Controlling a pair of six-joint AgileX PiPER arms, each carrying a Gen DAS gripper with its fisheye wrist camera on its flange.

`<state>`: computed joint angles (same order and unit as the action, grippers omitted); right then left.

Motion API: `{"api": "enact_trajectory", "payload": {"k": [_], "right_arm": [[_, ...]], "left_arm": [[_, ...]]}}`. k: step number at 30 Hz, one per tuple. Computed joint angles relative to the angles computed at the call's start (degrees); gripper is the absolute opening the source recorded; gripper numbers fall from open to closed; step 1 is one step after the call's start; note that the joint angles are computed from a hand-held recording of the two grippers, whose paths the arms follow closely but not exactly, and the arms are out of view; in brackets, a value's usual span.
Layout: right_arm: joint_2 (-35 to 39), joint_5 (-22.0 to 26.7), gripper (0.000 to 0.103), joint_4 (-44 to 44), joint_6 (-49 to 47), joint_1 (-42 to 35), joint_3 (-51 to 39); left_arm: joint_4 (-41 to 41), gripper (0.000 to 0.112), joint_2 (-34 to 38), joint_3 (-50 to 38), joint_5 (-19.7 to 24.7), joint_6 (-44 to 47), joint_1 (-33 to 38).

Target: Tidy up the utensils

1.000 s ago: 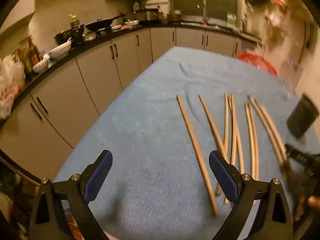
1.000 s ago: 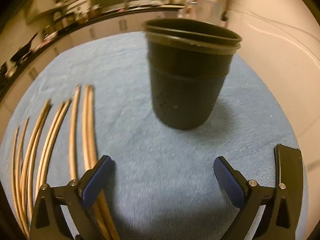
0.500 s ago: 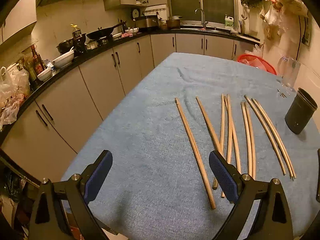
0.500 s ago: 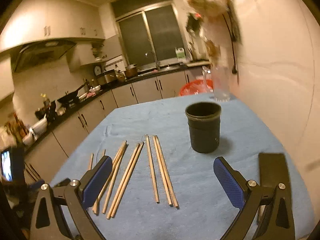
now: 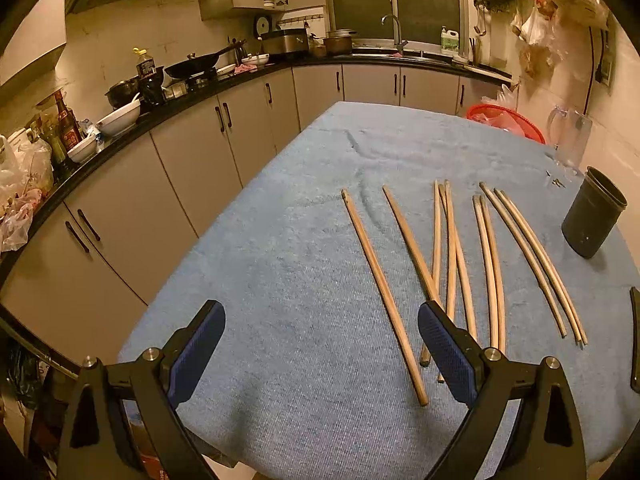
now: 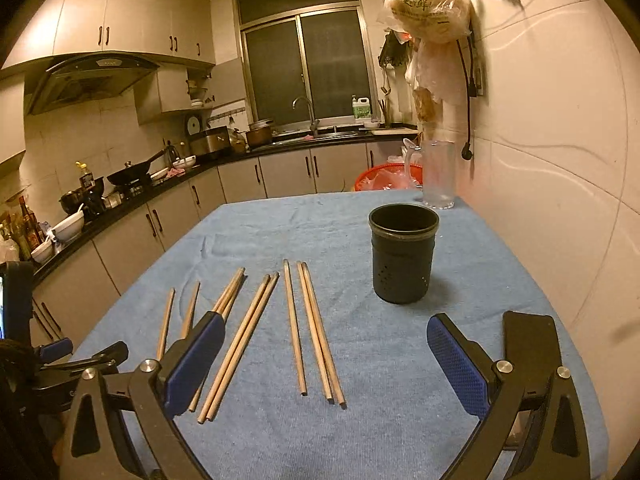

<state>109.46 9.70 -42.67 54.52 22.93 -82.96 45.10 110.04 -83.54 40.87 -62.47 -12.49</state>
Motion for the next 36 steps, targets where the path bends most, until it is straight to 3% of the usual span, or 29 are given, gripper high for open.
{"api": "enact_trajectory", "payload": {"k": [36], "right_arm": [[2.45,2.24,0.102,7.98,-8.97,0.84,-2.57]], "left_arm": [[-0.12,0.097,-0.13,1.27,-0.99,-0.13,0.62]]}}
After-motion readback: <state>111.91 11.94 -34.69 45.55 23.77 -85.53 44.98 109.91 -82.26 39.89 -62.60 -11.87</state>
